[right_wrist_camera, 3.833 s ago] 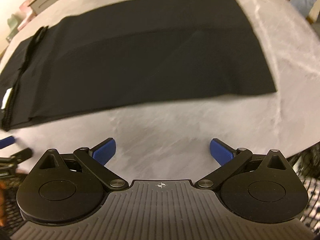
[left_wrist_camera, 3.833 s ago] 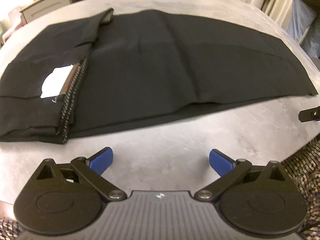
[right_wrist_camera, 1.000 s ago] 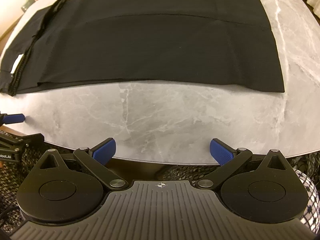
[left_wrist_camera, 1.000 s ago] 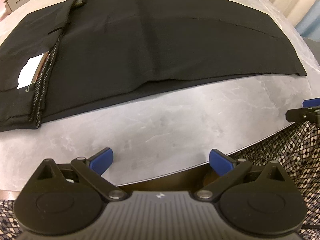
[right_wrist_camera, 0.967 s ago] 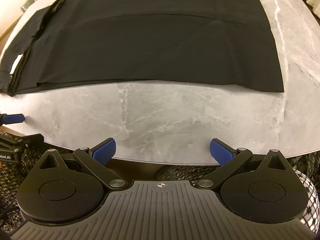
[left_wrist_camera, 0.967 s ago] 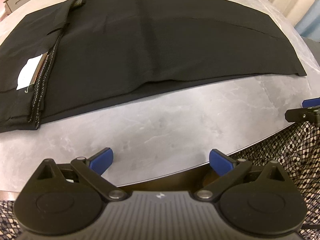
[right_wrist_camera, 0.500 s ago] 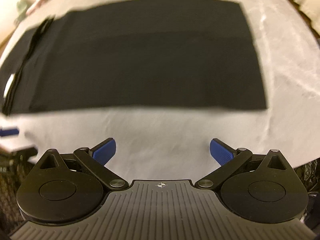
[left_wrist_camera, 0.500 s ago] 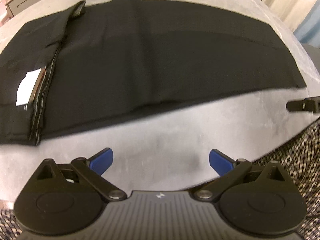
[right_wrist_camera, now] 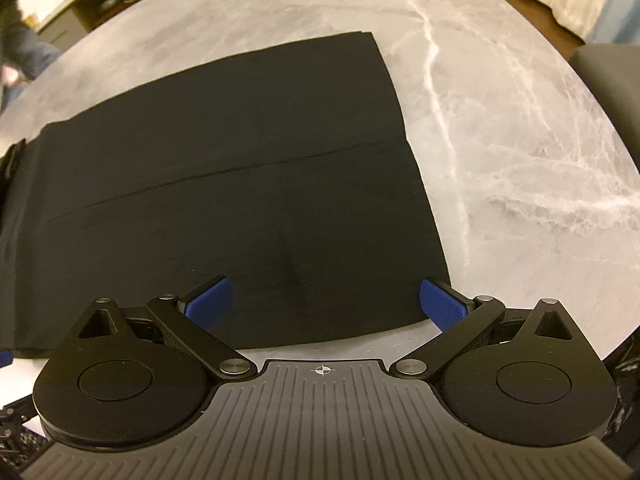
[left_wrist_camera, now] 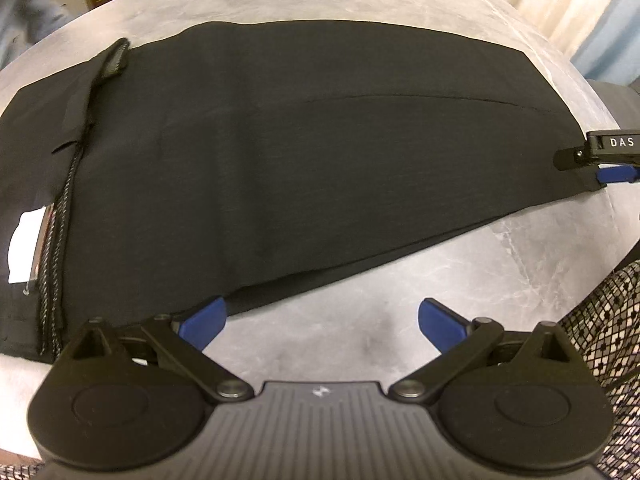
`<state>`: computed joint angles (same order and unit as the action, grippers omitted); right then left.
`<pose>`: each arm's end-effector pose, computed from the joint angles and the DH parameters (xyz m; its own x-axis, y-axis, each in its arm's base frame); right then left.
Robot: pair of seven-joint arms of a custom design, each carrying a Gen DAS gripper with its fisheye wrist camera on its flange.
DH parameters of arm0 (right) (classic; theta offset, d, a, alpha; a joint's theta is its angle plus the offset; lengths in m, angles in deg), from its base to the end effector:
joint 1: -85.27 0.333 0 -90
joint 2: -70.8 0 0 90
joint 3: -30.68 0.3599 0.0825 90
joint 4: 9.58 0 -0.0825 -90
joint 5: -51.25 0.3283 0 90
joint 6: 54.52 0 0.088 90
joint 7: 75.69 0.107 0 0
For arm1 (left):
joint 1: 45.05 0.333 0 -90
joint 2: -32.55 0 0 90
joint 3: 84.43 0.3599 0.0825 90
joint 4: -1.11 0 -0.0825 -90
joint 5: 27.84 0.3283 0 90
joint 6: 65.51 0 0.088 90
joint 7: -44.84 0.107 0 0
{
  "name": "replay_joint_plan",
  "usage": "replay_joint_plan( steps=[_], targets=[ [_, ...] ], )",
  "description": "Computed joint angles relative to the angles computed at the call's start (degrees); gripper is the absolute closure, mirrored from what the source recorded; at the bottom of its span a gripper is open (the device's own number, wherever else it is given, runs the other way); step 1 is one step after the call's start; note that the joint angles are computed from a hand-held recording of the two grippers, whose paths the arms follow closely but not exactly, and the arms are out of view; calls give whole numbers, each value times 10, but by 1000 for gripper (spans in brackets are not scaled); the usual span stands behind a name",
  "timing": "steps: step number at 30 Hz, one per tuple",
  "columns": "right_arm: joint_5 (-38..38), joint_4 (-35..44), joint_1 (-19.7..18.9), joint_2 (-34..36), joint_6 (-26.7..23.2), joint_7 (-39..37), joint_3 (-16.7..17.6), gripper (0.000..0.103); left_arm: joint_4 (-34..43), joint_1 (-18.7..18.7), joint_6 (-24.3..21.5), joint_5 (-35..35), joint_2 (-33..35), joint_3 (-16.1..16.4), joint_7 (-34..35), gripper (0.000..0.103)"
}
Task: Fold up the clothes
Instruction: 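Lower the right gripper onto the trousers hem end and close it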
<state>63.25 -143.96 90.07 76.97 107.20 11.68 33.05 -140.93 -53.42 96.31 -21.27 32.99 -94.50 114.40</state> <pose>0.5102 0.0532 0.4122 0.0054 -0.9927 -0.1204 -0.9348 0.0377 -0.3531 0.4430 -0.1537 0.4102 -0.0761 -0.9958 0.0504 -0.9421 0.0553 -0.3309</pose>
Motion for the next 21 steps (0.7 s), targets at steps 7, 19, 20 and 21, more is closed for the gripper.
replay_joint_plan(
  steps=[7, 19, 20, 21],
  targets=[
    [-18, -10, -3, 0, 26, 10, -7, 2, 17, -7, -5, -20, 15, -1, 13, 0],
    [103, -36, -36, -4, 85, -171, 43, 69, 72, -36, -18, -11, 51, 5, 0, 0],
    [145, -37, -43, -5, 89, -215, 56, 88, 77, -37, -18, -10, 53, 6, -3, 0],
    [188, -37, -47, -6, 93, -258, 67, 91, 85, -39, -18, -10, 56, 7, -8, 0]
  ],
)
